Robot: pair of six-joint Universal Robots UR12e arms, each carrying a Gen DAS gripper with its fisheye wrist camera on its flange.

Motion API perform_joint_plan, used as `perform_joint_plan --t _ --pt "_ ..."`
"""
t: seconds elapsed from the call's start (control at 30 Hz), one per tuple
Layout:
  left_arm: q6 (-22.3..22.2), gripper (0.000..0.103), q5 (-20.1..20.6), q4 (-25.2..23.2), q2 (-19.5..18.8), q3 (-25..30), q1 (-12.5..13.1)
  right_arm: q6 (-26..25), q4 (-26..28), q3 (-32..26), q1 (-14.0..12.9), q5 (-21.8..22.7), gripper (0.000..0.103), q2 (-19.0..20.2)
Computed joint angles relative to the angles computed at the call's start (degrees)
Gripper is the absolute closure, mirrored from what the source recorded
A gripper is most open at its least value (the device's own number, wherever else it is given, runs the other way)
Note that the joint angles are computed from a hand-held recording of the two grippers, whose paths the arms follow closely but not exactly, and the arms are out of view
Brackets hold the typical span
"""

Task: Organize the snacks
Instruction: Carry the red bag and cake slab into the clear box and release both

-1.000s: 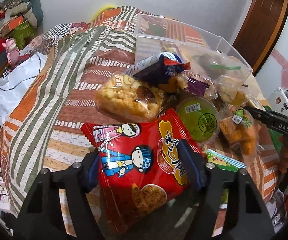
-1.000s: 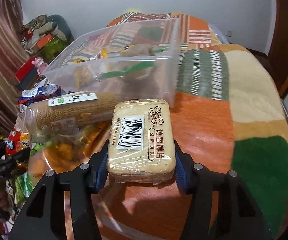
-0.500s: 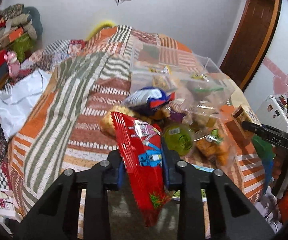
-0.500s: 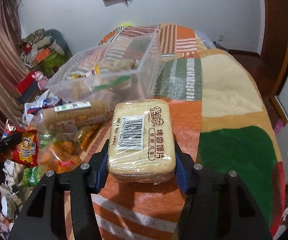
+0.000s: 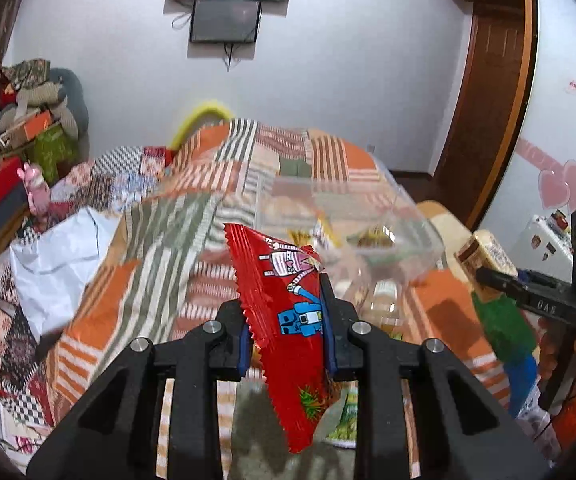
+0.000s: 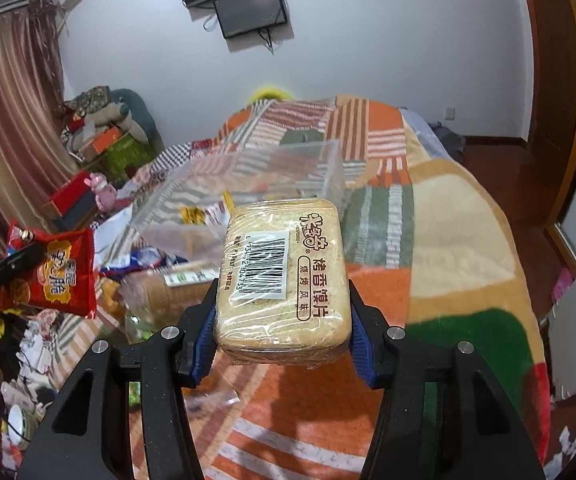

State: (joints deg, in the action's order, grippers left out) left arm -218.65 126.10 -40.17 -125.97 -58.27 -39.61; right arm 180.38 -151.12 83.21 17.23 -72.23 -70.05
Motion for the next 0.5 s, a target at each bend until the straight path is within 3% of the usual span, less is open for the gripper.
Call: perform_joint_plan --t 0.2,0.5 --pt "3.44 0.076 -0.64 2.73 -1.58 2.96 0.76 0.27 -1.35 -1.60 0.48 0.49 0.051 1.15" --pt "7.72 0.076 -1.46 0.83 -5.85 10.02 2.08 0.64 -2.11 -4.91 1.28 1.66 0.051 3.55"
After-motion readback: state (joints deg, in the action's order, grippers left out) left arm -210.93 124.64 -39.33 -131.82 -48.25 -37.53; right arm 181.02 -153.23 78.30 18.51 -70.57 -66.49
